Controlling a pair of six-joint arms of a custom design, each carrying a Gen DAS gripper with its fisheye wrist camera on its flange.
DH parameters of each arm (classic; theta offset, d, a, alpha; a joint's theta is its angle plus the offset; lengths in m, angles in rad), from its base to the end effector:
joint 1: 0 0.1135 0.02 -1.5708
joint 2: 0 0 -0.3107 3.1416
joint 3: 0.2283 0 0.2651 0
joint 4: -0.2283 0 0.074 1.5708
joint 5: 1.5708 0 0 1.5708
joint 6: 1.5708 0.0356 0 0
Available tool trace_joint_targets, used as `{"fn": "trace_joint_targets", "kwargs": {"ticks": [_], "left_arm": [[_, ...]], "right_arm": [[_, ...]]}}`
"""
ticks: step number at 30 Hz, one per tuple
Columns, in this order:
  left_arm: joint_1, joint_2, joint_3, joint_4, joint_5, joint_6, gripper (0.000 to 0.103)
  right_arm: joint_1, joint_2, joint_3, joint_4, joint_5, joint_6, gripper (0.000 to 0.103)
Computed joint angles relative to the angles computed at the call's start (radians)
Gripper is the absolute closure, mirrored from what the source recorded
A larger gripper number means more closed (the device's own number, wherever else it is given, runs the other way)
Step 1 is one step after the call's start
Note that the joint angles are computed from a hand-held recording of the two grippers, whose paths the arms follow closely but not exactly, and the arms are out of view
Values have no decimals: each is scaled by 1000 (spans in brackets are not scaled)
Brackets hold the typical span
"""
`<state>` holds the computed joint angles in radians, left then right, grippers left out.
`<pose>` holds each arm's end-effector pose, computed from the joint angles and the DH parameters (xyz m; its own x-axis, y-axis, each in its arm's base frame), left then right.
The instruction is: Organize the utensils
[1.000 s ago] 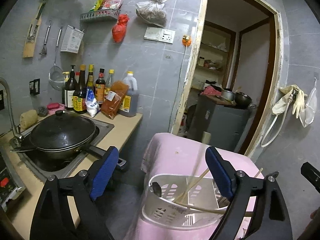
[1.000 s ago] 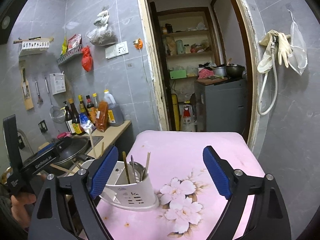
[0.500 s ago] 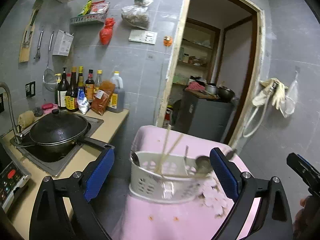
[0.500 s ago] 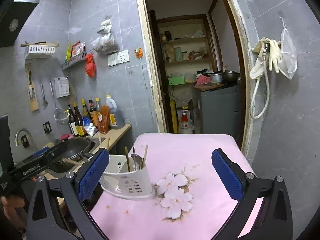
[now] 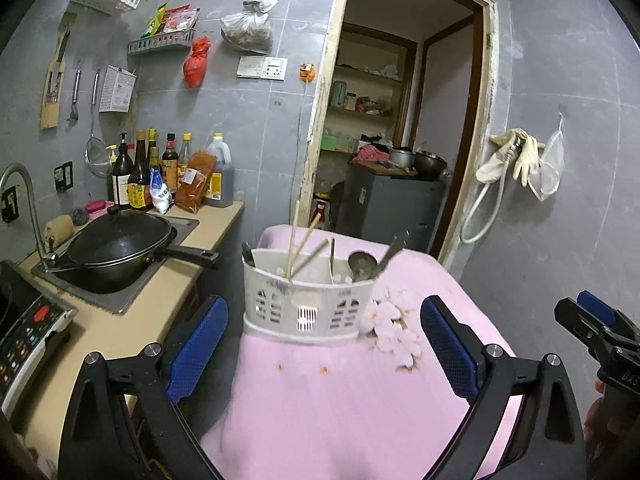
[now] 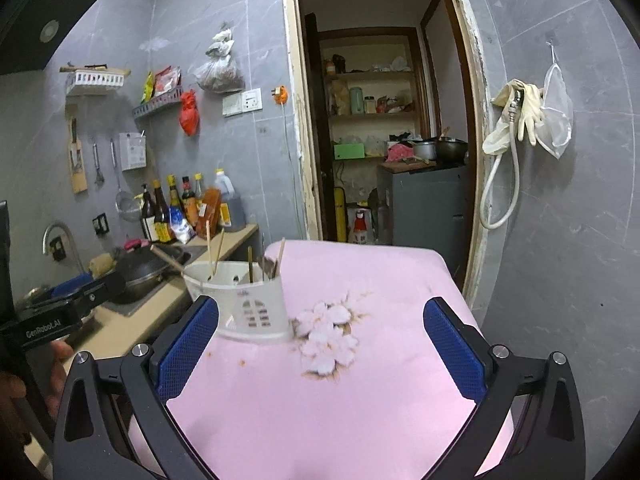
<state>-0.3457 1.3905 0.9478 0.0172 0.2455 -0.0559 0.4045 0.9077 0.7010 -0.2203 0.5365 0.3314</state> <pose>0.3002 -0.1173 0.3180 -0.4177 0.0929 -0.9038 0.5144 0.8441 -0.1511 0.1809 0.0576 0.3208 -0.3309 0.1625 -0.9296 0.2084 0.9733 0.0960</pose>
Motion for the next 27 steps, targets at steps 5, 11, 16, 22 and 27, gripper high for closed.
{"fn": "trace_joint_targets", "kwargs": {"ticks": [5, 11, 16, 22, 27], "left_arm": [[-24, -69, -79, 8, -19, 20, 8], [-55, -128, -147, 25, -41, 25, 8], [-77, -150, -164, 17, -60, 18, 8], [-103, -158, -169, 15, -84, 5, 8], [-104, -160, -170, 15, -84, 7, 8]], "right_arm": [[74, -75, -30, -75, 71, 39, 0], [108, -133, -45, -151, 110, 89, 0], [107, -158, -59, -178, 102, 104, 0], [86, -183, -68, -189, 81, 100, 0], [88, -183, -68, -188, 83, 102, 0]]}}
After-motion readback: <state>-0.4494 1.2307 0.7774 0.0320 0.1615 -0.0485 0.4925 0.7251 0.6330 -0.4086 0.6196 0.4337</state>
